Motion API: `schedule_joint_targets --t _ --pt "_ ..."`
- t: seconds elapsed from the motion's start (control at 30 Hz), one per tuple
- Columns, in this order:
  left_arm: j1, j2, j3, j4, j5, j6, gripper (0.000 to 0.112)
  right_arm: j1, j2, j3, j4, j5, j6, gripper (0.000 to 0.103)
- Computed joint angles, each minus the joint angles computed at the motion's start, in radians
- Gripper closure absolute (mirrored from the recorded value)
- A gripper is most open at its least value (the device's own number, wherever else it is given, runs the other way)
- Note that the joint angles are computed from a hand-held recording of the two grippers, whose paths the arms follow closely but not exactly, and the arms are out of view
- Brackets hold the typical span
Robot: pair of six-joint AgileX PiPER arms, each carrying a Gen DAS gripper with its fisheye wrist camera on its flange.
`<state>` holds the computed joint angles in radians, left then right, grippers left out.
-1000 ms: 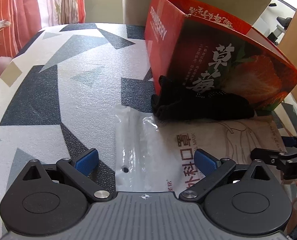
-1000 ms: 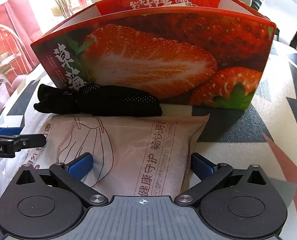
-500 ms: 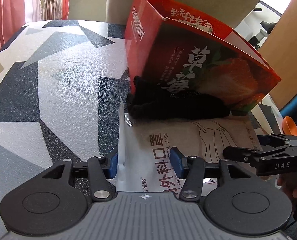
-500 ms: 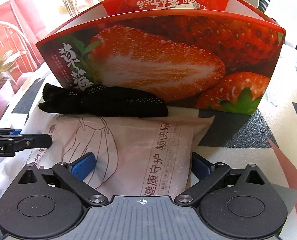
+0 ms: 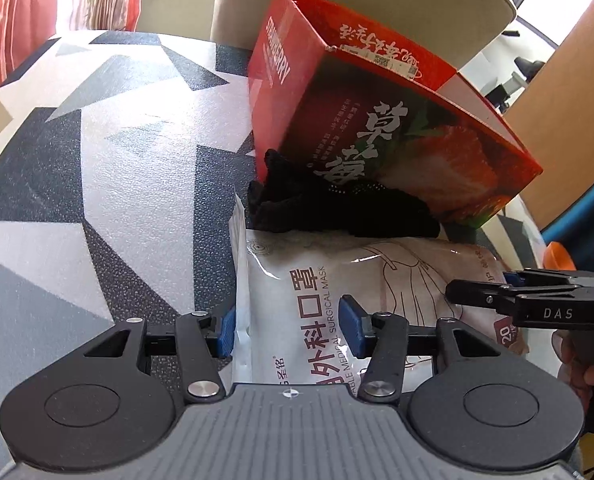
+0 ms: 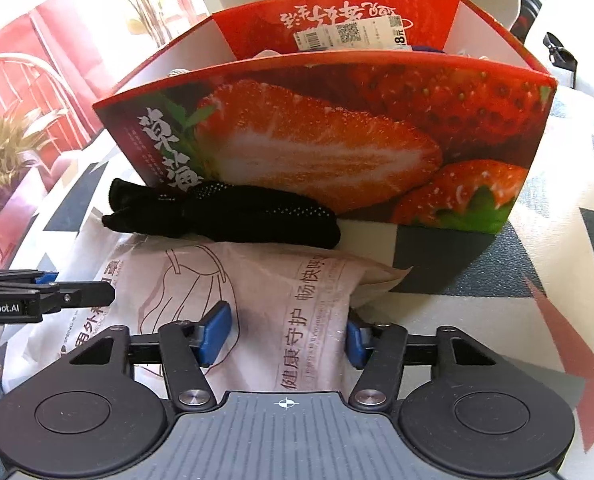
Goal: Organize soft objects
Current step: 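Close the left tool on the mask bag while the right tool grasps it too, then lift the mask bag with both tools and carry it over the red box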
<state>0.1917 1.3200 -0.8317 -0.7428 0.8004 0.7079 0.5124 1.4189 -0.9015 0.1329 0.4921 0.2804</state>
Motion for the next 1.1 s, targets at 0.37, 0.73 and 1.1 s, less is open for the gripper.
schedule_joint_targets --t 0.37,0.73,1.1 --pt "0.074 -0.060 0.007 -0.076 0.071 0.053 0.059 0.028 -0.072 -0.036 -0.090 0.064 0.043 0.051" --pt "0.083 -0.091 0.008 -0.068 0.083 0.049 0.059 0.053 -0.091 -0.039 -0.131 0.075 0.073 0.051" --pt "0.024 -0.134 0.023 -0.013 0.054 -0.015 0.059 0.016 -0.131 -0.004 -0.057 0.070 -0.047 0.051"
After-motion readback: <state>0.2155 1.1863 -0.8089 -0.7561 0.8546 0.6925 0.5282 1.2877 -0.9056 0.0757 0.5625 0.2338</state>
